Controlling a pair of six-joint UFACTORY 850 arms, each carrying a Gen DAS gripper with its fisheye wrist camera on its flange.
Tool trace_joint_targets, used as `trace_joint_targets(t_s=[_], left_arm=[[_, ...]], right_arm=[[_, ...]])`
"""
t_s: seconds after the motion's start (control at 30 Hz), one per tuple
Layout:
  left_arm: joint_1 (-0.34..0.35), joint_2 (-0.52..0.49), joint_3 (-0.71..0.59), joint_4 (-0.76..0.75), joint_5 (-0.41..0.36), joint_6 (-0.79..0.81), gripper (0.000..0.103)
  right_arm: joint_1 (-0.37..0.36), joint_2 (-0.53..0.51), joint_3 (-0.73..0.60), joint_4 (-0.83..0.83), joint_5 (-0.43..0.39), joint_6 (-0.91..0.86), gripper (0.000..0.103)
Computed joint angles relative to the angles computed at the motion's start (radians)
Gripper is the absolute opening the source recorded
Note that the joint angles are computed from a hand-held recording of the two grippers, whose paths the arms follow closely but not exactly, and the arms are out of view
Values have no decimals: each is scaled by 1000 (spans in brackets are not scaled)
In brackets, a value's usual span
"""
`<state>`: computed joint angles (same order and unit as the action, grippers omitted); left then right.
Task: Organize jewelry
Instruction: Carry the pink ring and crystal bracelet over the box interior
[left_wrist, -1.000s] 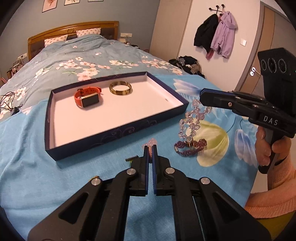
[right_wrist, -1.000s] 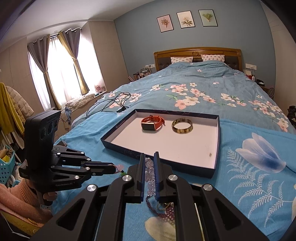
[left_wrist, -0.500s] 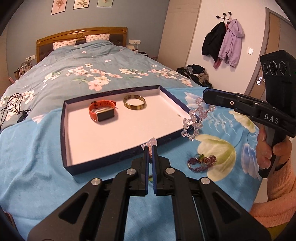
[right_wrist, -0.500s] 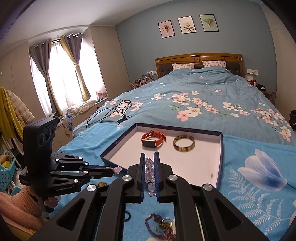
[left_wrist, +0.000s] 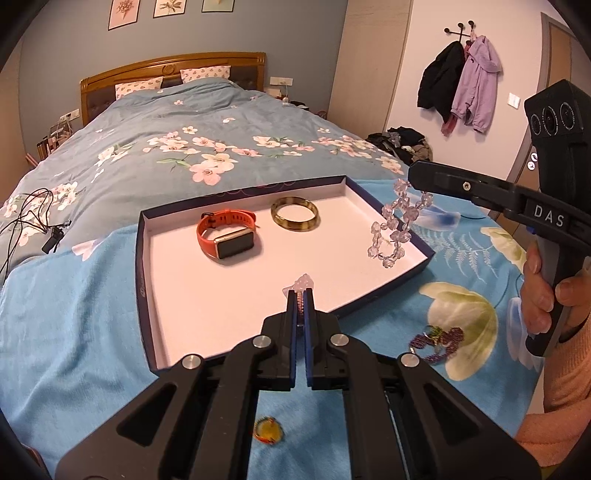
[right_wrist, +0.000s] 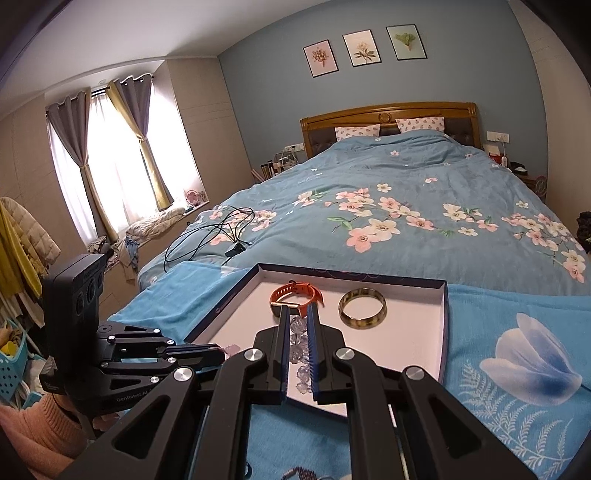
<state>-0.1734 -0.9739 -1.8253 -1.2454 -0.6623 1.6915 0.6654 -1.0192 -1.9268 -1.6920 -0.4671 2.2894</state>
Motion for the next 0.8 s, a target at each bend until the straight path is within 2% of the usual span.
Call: trace_joint_targets(t_s=[0.47,0.8], left_arm=[[-10,-71,-116,80,37,-106,3],[-16,-117,-193,143,44,-189,3]], right_arm=[[-30,-65,-104,116,26,-100,7],[-48,-139,-218,264,28,-225,7]])
